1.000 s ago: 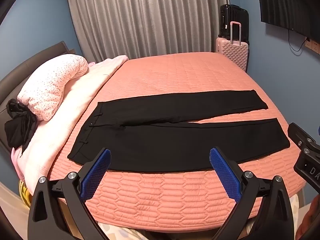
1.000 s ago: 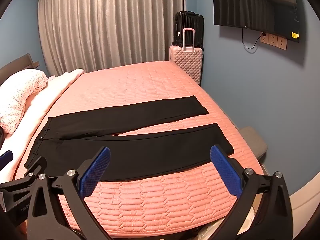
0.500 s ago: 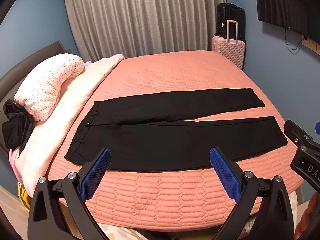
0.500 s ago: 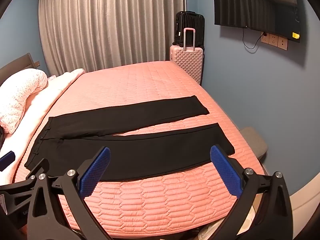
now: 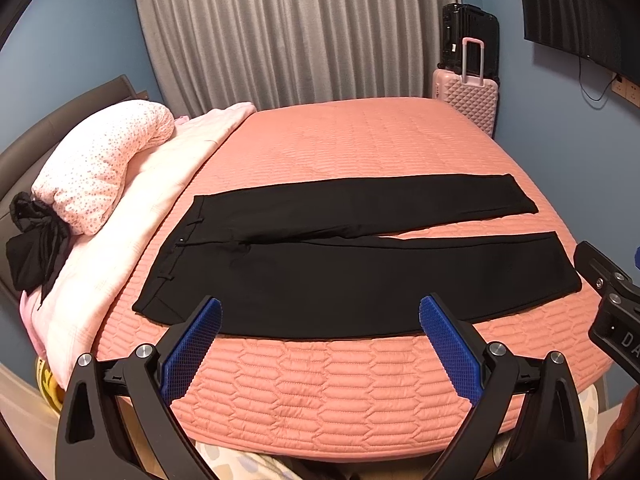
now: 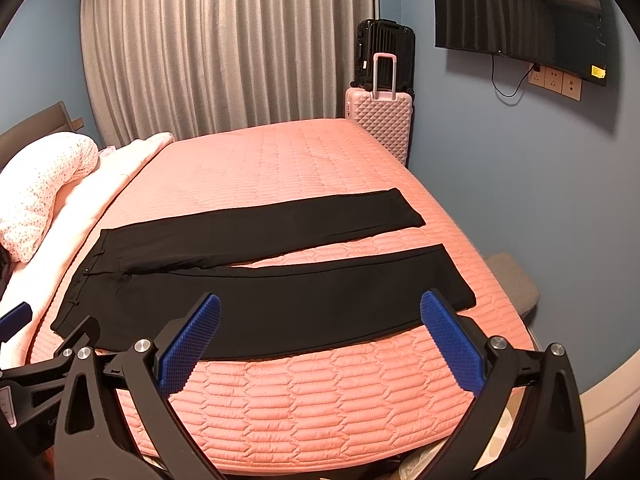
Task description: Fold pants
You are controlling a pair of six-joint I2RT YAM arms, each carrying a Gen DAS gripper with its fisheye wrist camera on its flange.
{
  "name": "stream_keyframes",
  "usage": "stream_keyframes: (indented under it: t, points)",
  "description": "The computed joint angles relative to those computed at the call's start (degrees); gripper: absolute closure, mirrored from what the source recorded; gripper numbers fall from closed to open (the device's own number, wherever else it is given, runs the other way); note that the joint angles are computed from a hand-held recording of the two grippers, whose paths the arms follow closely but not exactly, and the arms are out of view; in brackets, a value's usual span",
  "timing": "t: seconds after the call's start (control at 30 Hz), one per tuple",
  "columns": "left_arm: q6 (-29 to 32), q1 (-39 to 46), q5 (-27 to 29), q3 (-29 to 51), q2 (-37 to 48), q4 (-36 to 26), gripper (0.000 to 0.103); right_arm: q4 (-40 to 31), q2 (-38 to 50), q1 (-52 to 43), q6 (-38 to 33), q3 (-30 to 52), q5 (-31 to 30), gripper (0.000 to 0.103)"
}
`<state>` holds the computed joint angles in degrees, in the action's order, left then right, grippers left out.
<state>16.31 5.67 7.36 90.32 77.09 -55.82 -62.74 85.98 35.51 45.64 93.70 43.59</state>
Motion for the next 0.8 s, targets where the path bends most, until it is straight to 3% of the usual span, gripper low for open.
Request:
stream_keyframes:
  t: [0.8]
  points:
    - [0.1, 1.1, -0.9, 1.6, 1.7, -0.3, 0.005, -0.3, 1.4, 0.5, 0.3, 1.4, -0.2, 0.005]
